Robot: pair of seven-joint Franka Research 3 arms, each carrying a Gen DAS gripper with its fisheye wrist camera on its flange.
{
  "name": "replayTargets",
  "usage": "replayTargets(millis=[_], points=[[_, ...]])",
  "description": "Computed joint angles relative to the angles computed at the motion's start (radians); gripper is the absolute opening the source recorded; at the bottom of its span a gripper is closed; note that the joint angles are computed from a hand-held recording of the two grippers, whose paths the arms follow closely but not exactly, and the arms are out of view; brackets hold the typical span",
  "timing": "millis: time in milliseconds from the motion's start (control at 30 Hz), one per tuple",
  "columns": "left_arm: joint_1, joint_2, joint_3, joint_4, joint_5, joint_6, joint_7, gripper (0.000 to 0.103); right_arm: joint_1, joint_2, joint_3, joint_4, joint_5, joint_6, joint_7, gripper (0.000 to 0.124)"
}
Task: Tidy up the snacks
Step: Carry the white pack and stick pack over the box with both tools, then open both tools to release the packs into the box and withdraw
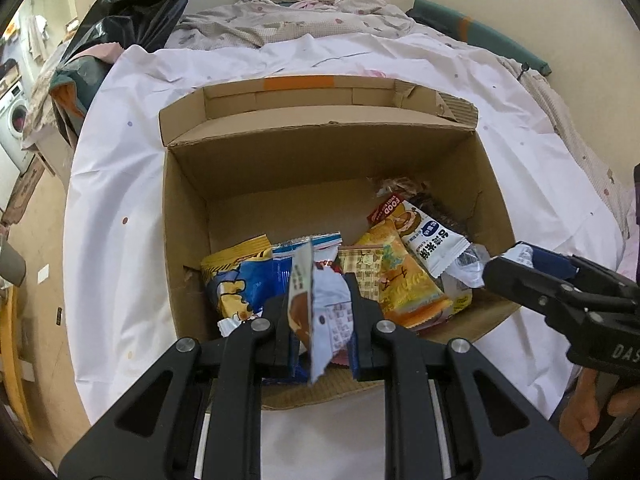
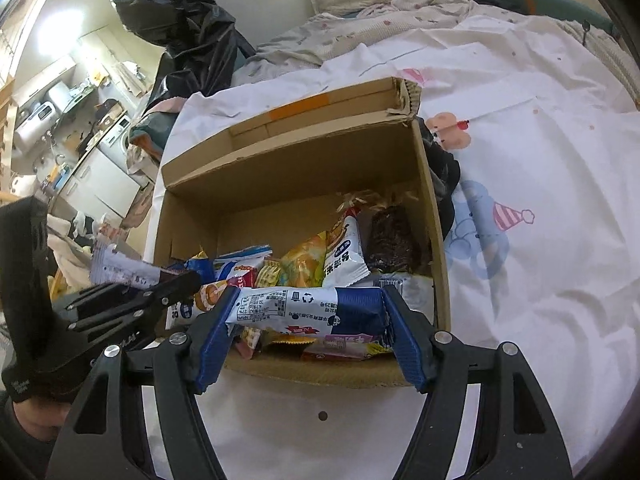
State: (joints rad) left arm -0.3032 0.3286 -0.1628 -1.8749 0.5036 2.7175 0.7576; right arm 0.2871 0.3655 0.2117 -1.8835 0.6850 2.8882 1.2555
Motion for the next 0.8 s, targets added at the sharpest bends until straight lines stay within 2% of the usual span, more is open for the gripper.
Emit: replayTargets(millis=[233, 567, 600, 667, 733, 767, 800], points=[[-0.007, -0.006, 0.016, -0.005, 0.032, 0.022, -0.044, 0.016, 0.011, 0.017, -0.012, 0.019, -0.021, -0.012, 0.036, 0.074], [0.001, -0.003, 0.005, -0.003, 0.007, 0.024, -0.023, 0.017, 0.0, 0.024, -0.003, 0.024, -0.021, -0.008, 0.05, 0.075], [0.001, -0.005, 0.005, -0.005, 0.007, 0.027, -0.025, 0.019, -0.002, 0.024, -0.001, 0.024, -0.018, -0.007, 0.045, 0.075], [0.001, -0.008, 0.006, -0.011, 0.007, 0.036, -0.029, 0.031, -0.003, 0.023, 0.002, 0.022, -0.013, -0.001, 0.038, 0.075], [-0.007, -0.015, 0.016, -0.017, 0.027, 0.041, -0.055, 0.049, -0.013, 0.022, 0.016, 0.022, 0.008, 0.004, 0.019, 0.076], [-0.013, -0.019, 0.024, -0.02, 0.043, 0.043, -0.074, 0.053, -0.019, 0.021, 0.023, 0.021, 0.024, 0.007, 0.008, 0.078], [-0.015, -0.024, 0.027, -0.024, 0.055, 0.048, -0.087, 0.063, -0.023, 0.02, 0.028, 0.02, 0.036, 0.013, -0.001, 0.08]])
